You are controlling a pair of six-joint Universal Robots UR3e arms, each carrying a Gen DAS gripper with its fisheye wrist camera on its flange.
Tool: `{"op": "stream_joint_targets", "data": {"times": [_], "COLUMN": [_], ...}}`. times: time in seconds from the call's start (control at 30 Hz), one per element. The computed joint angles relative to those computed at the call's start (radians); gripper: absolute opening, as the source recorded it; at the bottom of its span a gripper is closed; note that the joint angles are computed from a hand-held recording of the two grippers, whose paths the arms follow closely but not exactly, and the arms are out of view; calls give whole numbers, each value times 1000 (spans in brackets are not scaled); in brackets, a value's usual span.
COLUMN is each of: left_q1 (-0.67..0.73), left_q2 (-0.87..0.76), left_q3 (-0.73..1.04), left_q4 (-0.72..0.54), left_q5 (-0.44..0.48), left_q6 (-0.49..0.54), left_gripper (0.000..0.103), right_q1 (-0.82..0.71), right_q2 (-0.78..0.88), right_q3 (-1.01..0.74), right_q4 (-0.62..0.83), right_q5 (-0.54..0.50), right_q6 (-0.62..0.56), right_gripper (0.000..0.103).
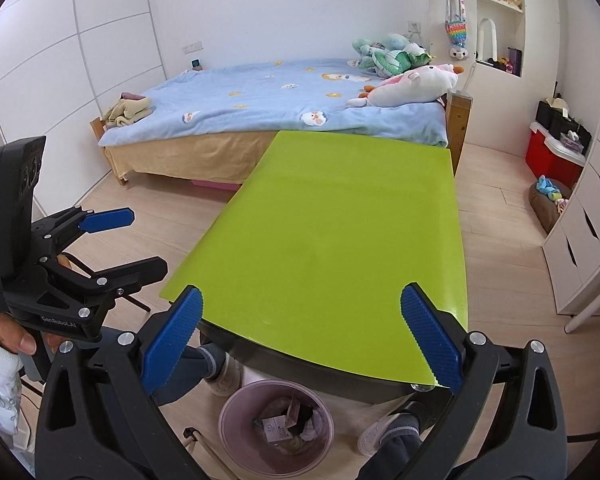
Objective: Collect trash
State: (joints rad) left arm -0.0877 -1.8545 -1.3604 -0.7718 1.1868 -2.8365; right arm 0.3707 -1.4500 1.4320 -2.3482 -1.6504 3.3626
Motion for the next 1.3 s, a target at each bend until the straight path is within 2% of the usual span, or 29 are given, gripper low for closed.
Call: {"op": "stream_joint_targets", "data": {"times": [0.63,1.3], "left_q1": [-21,-19], "left_q2": [-23,-20], "left_q3": [35,33], "left_q4": [-10,-13], "left_q5": [60,61], "left_q6": [-40,-36], "left_gripper": [97,97], "right_q1": [8,11], "right_q2": [9,14], "right_q3": [-15,-25], "right_q4": [8,10], "right_q5": [-5,-7], "right_q6": [12,5], "right_gripper": [98,98]}}
